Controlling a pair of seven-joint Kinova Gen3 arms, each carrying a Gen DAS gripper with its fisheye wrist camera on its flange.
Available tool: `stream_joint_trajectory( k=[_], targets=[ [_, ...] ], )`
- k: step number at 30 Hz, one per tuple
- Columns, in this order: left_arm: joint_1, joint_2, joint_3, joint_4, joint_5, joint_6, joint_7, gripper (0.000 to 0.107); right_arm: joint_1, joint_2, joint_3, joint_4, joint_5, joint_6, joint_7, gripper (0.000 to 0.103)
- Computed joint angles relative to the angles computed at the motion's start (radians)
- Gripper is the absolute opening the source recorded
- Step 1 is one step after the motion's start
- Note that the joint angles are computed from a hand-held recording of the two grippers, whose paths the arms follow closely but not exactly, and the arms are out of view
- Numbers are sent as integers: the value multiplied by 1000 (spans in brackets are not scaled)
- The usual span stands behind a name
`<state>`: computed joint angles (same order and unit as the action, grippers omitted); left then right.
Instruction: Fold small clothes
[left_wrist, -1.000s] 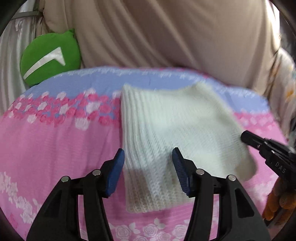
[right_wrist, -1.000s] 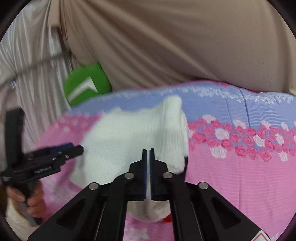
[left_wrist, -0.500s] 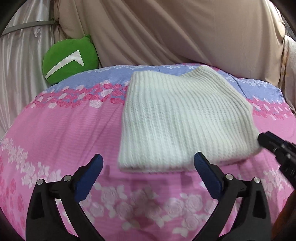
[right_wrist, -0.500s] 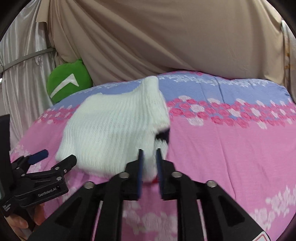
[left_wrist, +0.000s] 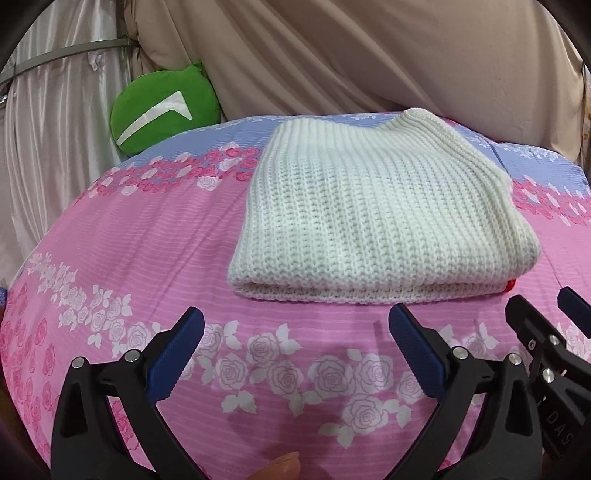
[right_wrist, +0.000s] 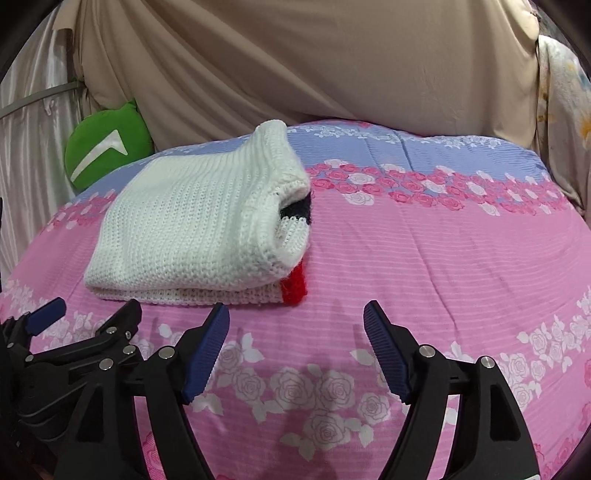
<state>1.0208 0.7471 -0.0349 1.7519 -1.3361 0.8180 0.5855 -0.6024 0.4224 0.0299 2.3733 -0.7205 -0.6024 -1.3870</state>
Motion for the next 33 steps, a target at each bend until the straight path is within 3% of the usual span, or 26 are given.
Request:
stream_joint_trajectory(
  k=[15,23,33],
  targets=[
    [14,13,-5,-19,22,39,-13,97,6,3,-10,10,17,-14,-14,75],
    [13,8,-4,-9,17,39,8,97,-65,13,31,-17,-122,4,93,77],
    [17,10,-1,-8,-1,48,20,94,-47,12,9,-14,-127,-8,97,77]
  ],
)
